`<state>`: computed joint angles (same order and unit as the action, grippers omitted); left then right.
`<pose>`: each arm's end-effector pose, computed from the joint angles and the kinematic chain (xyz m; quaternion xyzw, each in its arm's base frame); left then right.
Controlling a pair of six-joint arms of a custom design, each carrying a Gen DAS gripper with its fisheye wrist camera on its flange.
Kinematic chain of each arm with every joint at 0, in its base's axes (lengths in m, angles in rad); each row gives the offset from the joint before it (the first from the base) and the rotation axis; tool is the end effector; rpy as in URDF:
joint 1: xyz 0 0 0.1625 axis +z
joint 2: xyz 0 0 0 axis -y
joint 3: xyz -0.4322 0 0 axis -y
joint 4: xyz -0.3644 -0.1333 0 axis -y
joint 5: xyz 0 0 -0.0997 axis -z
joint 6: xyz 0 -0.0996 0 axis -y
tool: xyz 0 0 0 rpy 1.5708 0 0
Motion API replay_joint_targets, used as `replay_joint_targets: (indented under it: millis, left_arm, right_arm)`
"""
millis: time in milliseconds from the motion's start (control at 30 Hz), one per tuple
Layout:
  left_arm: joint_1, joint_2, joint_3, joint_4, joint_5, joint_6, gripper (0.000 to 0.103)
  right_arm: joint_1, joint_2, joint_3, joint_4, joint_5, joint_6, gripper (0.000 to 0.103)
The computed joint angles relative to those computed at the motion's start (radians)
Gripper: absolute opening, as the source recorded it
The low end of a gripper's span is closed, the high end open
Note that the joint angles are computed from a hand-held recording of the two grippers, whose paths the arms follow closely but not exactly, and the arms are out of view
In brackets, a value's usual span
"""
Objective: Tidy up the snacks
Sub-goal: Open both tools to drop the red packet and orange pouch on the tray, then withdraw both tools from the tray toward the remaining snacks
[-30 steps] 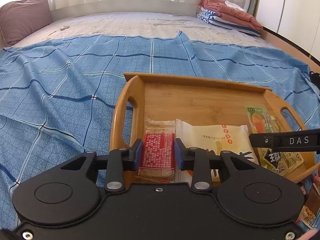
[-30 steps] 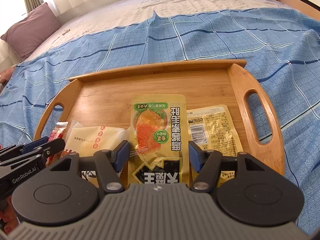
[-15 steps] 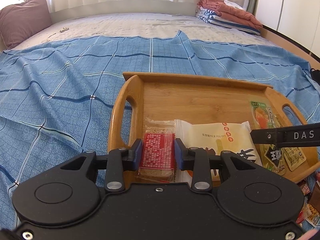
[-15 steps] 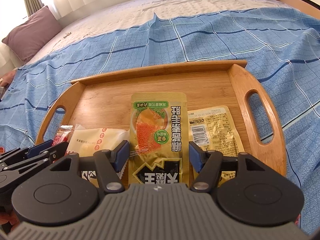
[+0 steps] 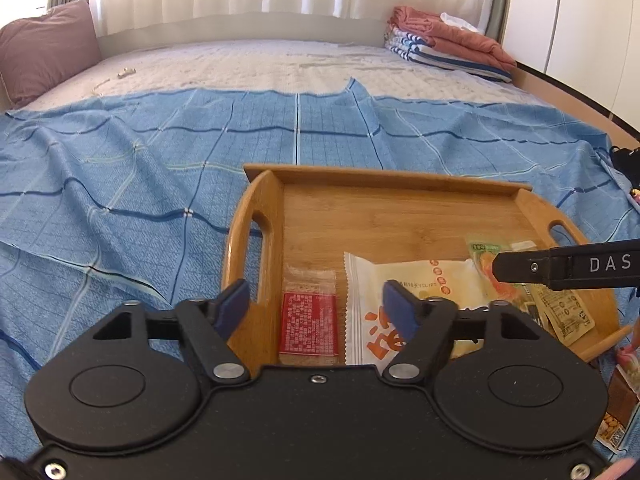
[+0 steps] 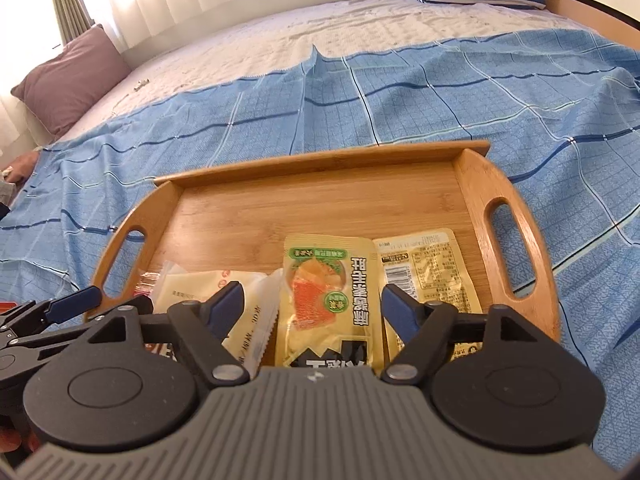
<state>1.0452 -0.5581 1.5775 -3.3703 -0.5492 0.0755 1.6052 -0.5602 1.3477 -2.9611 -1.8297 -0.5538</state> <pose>-0.1448 -0.6847 0.1142 0.0613 0.8257 -0.4242 0.3667 0.1339 -0.7558 0.1112 0.2378 -0.9174 0.2529 0.1947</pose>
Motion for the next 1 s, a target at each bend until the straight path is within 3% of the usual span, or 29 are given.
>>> replay_joint_targets:
  millis: [233, 533, 767, 1000]
  left_arm:
    - [-0.034, -0.034, 0.068, -0.086, 0.020, 0.045, 0.087]
    - [-0.101, -0.093, 0.240, -0.261, 0.044, 0.062, 0.095]
    - [-0.153, -0.112, 0.376, -0.350, 0.060, 0.023, 0.097]
    - [-0.197, -0.085, 0.477, -0.485, 0.052, 0.067, 0.100]
  right_arm:
    - [0.008, -0.046, 0.085, -0.084, 0.024, -0.065, 0.090]
    - [-0.006, -0.135, 0.277, -0.244, 0.066, -0.191, 0.092]
    - [-0.043, -0.192, 0.454, -0.424, 0.118, -0.275, 0.094]
    - [-0.080, -0.211, 0.596, -0.625, 0.147, -0.398, 0.096]
